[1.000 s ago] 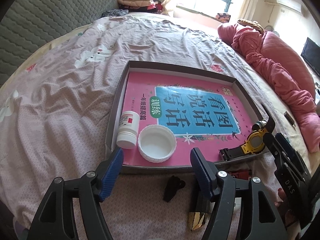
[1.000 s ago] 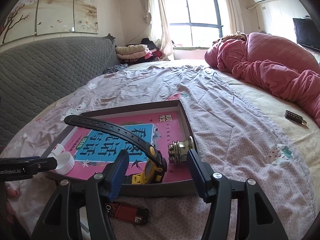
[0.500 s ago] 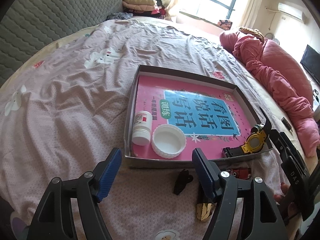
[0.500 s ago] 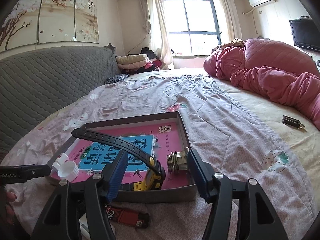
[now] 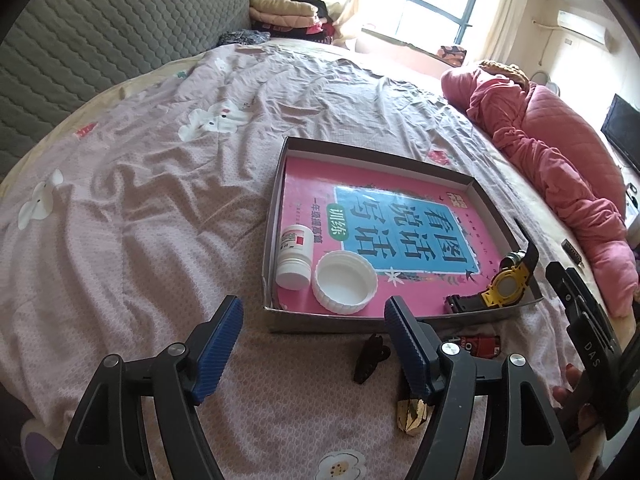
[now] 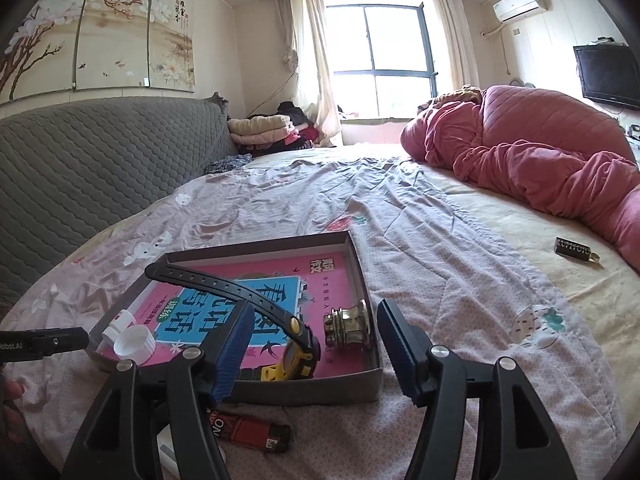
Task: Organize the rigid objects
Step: 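Withdraw both tools from the box back toward the remaining objects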
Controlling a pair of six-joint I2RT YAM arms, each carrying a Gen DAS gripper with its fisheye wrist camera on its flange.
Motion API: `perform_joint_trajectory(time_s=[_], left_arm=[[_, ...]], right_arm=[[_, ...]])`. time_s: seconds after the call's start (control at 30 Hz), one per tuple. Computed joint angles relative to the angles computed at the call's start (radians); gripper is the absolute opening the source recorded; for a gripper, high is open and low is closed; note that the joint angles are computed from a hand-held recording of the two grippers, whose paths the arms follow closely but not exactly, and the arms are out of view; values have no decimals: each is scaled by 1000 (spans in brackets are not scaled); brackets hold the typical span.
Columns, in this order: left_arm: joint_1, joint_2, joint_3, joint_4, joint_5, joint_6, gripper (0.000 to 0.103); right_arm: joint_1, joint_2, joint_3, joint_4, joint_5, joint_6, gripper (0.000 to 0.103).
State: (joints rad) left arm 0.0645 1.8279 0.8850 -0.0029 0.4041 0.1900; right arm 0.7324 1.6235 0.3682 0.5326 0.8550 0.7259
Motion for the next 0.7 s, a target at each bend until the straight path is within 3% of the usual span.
perform_joint_trajectory(time_s=[0.7], left_arm=[[13,-86,-56,-34,34,33,75]], right_arm=[[99,-79,12,-175,61,97,64]])
